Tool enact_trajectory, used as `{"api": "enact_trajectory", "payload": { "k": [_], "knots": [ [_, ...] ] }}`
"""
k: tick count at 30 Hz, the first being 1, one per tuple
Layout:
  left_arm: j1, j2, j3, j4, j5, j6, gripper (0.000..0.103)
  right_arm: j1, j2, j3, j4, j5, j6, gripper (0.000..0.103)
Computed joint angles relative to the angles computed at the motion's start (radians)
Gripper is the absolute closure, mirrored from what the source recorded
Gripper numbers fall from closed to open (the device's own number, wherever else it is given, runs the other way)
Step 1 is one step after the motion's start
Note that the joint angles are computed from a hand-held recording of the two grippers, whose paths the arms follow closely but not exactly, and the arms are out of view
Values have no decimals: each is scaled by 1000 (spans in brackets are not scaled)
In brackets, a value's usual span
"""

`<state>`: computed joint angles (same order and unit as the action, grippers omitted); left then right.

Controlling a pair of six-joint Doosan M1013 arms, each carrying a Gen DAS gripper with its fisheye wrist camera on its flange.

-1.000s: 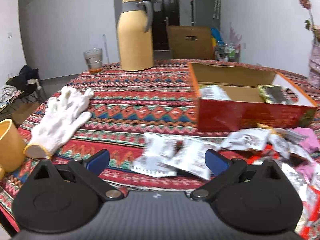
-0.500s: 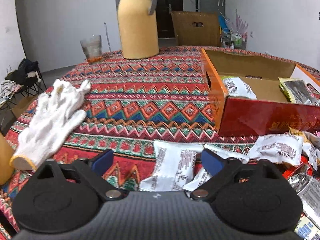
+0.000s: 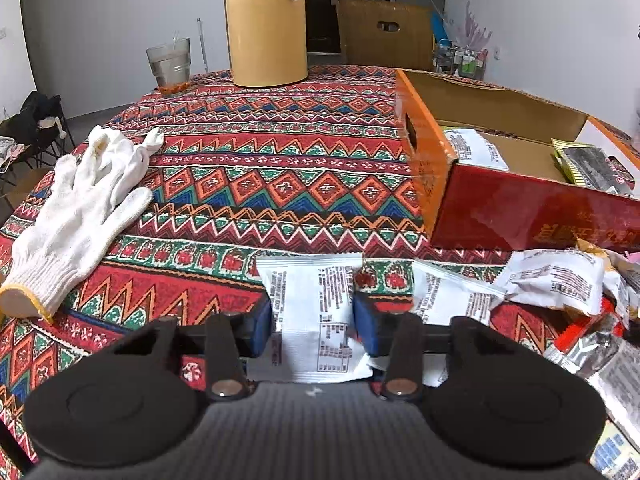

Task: Organize snacks
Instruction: 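Carry both held packets over the open box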

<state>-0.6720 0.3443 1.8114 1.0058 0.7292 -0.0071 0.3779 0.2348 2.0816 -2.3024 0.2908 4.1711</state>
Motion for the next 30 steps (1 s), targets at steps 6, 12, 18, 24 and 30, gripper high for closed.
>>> {"api": "enact_trajectory", "payload": {
  "k": [6,12,18,24,30],
  "knots": [
    [-10,-1,1,9,22,-5,61,-2,-1,3,-33,-7,33,63],
    [-19,-9,6,32,41,-32,61,-6,-7,9,-80,-9,81,63],
    [-38,-25,11,85,66,-96,61,-7,-10,4,-151,-11,145,63],
    [-60,-39,8,154,91,-158,61,-1,-12,-10,-252,15,224,63],
    [-73,-44,-4,207,80,-222,61,4,-8,-35,-362,33,316,63]
  ]
}}
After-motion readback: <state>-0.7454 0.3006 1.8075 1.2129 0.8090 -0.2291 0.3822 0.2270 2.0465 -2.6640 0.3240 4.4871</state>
